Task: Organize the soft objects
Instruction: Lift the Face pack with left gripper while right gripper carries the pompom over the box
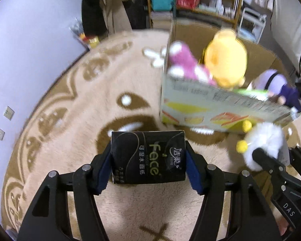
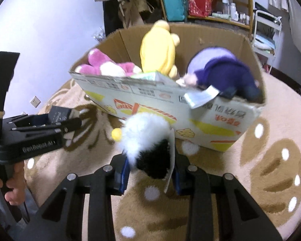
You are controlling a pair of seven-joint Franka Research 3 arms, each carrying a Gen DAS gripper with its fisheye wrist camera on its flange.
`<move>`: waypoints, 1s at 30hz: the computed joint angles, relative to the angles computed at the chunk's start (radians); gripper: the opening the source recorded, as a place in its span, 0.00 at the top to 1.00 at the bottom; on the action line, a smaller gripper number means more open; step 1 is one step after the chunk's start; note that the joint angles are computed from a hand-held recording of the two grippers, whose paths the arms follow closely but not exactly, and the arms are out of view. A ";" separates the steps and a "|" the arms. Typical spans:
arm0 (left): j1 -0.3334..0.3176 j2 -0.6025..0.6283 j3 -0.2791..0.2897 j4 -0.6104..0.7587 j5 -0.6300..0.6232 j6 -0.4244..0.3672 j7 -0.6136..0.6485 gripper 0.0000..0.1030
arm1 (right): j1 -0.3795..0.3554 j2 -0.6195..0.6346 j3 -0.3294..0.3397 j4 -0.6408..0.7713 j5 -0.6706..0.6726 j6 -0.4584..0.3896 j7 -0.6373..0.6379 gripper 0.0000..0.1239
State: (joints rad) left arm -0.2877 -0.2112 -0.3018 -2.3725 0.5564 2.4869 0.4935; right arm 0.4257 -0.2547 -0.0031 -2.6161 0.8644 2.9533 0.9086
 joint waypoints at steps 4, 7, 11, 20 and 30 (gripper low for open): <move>0.019 -0.070 -0.033 -0.024 0.109 0.030 -0.102 0.39 | 0.015 -0.090 -0.028 -0.029 0.026 0.001 -0.043 0.71; 0.036 -0.113 -0.047 -0.038 0.172 0.051 -0.165 0.39 | 0.057 -0.147 -0.050 -0.052 0.070 0.047 -0.085 0.71; 0.042 -0.164 -0.075 -0.035 0.231 0.050 -0.196 0.39 | 0.105 -0.231 -0.096 -0.075 0.084 0.090 -0.122 0.71; 0.058 -0.178 -0.108 0.006 0.350 0.069 -0.236 0.39 | 0.233 -0.305 -0.198 -0.080 0.043 0.222 -0.132 0.71; 0.072 -0.141 -0.102 0.034 0.424 0.069 -0.301 0.39 | 0.372 -0.290 -0.355 -0.055 -0.050 0.301 -0.062 0.71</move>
